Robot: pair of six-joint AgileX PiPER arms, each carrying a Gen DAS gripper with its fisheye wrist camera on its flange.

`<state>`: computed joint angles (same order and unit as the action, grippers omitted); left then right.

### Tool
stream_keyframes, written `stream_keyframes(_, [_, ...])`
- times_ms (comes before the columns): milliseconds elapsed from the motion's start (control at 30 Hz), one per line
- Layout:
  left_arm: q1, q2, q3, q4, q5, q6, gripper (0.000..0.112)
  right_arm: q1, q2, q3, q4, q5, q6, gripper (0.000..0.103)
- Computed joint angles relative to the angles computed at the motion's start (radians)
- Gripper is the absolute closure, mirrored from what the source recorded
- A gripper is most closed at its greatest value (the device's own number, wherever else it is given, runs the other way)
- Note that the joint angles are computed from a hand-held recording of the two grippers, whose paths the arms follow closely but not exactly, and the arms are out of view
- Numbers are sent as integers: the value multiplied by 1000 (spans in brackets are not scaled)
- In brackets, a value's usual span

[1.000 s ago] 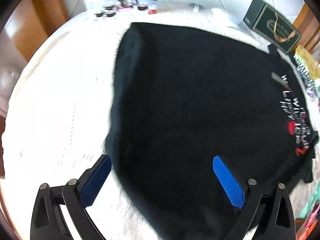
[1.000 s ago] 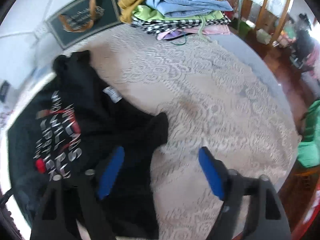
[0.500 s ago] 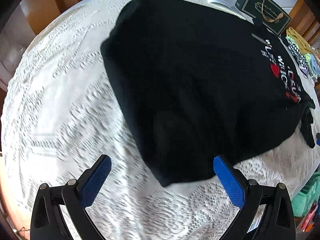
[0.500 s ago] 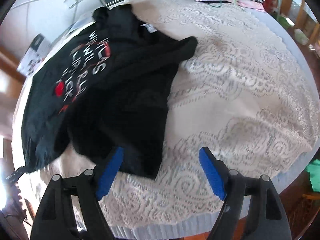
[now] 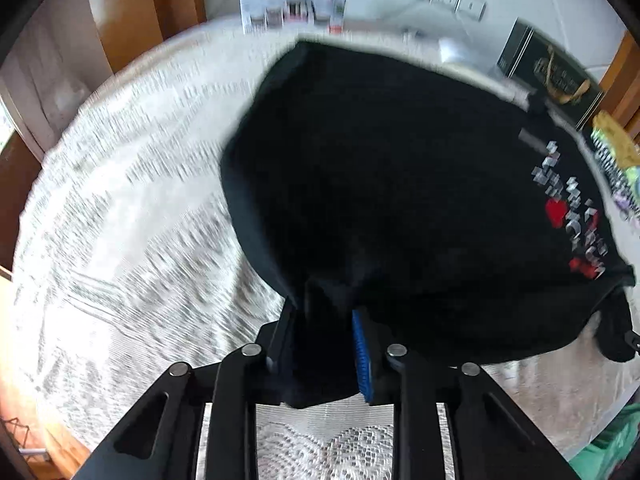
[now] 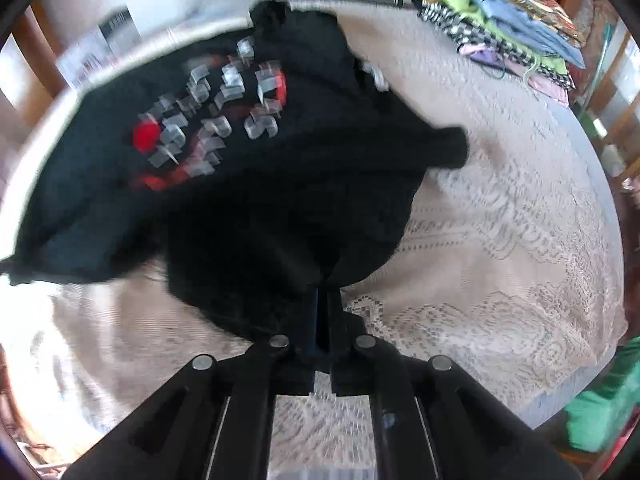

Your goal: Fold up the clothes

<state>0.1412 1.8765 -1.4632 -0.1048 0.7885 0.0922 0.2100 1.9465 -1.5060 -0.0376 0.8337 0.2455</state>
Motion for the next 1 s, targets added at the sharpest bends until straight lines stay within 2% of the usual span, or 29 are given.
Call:
stream_keyframes(167, [95, -173, 67, -8, 69, 113, 88, -117, -219, 122, 93, 61, -105, 99])
stream_keyframes(267, [152, -185, 102, -12, 113, 164, 87, -176, -241, 151, 121, 156, -155, 99])
stream_keyframes(333, [150, -159, 121, -31, 98, 164, 84, -183, -229, 174, 94, 168, -148, 99])
stream_keyframes(400, [148, -130, 138, -50, 84, 166, 57, -202, -225, 208, 88, 165, -147, 99])
stream_keyframes(433, [149, -116, 142, -68, 74, 174, 30, -222, -225, 220, 99, 151, -142, 98])
stream_keyframes(467, [147, -101, 139, -87, 61, 178, 21, -236, -226, 223, 108, 135, -135, 98])
stream_keyframes(567, [118, -39, 108, -102, 34, 149, 21, -236, -213, 200, 125, 115, -144, 92])
stream_keyframes(633, [100, 3, 84, -114, 18, 131, 21, -230, -200, 180, 134, 105, -151, 84])
stream_keyframes(700, [65, 60, 41, -92, 7, 66, 21, -209, -181, 172, 132, 74, -131, 80])
stream_keyframes(733, [46, 96, 5, -69, 8, 22, 23, -199, -165, 164, 135, 56, -120, 78])
stream_keyframes(767, [36, 118, -19, -51, 14, -7, 43, -191, -141, 148, 146, 43, -118, 77])
stream_keyframes(800, [24, 137, -43, -35, 26, -31, 57, -177, -117, 131, 145, 34, -102, 77])
stream_keyframes(833, [13, 155, -69, -19, 39, -55, 78, -167, -92, 113, 143, 30, -96, 77])
stream_keyframes(867, [1, 171, -96, -13, 54, -68, 92, -159, -72, 101, 144, 23, -98, 77])
stream_keyframes(900, [-15, 181, -127, -14, 70, -69, 96, -151, -50, 91, 147, 16, -107, 77])
stream_keyframes(1000, [-116, 189, -231, 42, 82, -105, 97, -132, 3, 62, 127, 19, -100, 77])
